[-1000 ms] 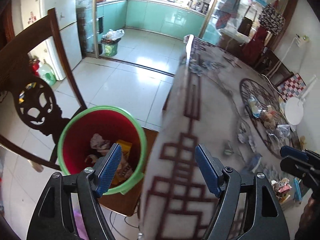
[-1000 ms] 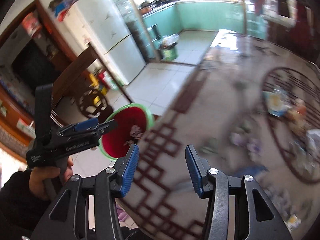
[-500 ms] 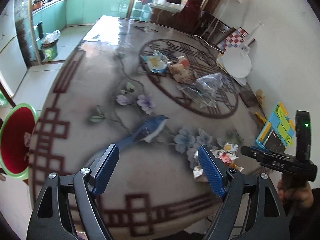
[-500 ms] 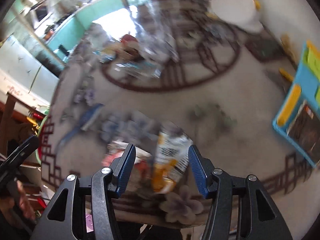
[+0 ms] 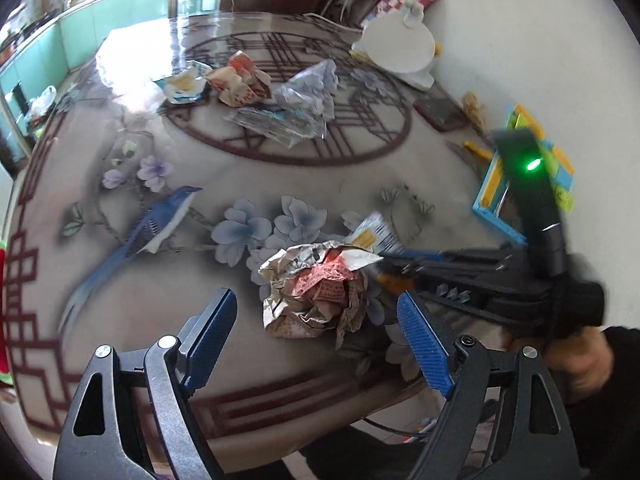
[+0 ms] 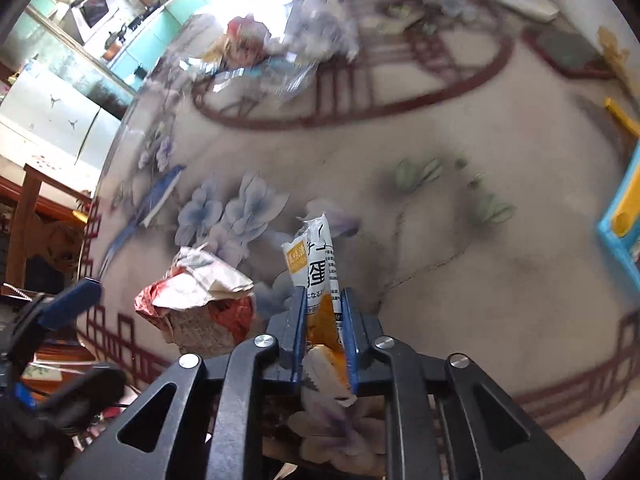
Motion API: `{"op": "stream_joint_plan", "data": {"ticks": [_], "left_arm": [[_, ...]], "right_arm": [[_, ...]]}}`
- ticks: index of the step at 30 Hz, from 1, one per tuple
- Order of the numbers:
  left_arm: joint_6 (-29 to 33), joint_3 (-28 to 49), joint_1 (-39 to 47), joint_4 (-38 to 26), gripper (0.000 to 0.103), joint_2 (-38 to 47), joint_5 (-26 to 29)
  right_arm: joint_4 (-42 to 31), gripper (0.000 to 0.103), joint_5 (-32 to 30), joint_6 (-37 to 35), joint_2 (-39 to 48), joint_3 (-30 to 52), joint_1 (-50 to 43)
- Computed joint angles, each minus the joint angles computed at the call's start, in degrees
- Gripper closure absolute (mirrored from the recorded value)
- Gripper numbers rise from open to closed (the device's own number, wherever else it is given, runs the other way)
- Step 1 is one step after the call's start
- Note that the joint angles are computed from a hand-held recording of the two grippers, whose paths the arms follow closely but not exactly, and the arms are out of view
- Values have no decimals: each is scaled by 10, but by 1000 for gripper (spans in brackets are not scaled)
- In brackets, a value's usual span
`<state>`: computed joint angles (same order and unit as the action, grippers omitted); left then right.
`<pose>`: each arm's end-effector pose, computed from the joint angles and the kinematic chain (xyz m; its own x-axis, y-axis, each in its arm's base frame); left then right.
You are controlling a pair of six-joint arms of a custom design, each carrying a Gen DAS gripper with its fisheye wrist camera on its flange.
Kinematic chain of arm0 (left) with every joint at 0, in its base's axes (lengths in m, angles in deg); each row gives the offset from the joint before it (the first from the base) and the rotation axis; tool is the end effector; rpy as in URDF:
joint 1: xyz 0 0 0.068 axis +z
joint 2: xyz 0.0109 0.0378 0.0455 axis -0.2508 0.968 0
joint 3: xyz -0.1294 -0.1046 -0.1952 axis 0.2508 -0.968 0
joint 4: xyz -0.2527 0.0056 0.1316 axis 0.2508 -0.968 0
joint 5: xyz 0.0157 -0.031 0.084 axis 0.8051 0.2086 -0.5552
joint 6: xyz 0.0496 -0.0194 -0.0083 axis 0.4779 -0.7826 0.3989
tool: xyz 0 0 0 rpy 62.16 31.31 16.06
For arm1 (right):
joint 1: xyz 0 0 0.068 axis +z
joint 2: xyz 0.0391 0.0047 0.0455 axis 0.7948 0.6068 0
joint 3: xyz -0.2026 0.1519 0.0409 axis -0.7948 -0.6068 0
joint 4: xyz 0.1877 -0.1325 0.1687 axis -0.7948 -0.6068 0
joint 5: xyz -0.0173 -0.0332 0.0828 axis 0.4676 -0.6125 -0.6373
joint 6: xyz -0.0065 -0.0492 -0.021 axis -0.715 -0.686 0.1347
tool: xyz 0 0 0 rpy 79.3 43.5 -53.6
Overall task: Collect trash
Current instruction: 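Grasp crumpled red-white paper with the left tool while the right grasps a white-orange snack wrapper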
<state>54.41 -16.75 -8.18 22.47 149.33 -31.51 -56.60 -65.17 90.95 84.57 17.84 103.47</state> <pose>0.3233 0.0181 0.1847 -0.5998 0.6666 -0.4427 0.7945 0.5618 -0.2304 0.2035 0.2354 0.1217 -0.7333 0.6288 -0.2588 0.5659 0.7754 0.2804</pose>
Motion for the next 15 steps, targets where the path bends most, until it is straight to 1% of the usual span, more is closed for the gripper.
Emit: {"op": "stream_joint_plan", "data": {"ticks": [4,7,8,9,10,11,12,13,15], "left_arm": [[-22,-36,-29,54,21,-8,-27],[-44,-37,-41,67,22,8,-37],[-51,-29,-44,61,26,19,-42],[-58,-22,-46,56,46,31,-48],[-62,-14,-48,48,62,44,-54],[-59,0,-45,30,63,59,-45],[-61,6,-41,21,69,64,-38],[-59,10,-38,15,72,66,-36],[-58,4,-35,24,76,53,-37]], "right_arm": [[-72,90,52,24,-62,-7,4],[-117,89,80,41,-104,-10,11],[-130,89,87,41,-115,-7,11],[-138,89,92,40,-121,-3,13],[-142,89,97,37,-125,2,13],[-146,89,102,34,-126,9,15],[-148,89,106,28,-125,16,15],[-148,89,108,21,-129,19,13],[-146,89,112,4,-125,34,9]]}}
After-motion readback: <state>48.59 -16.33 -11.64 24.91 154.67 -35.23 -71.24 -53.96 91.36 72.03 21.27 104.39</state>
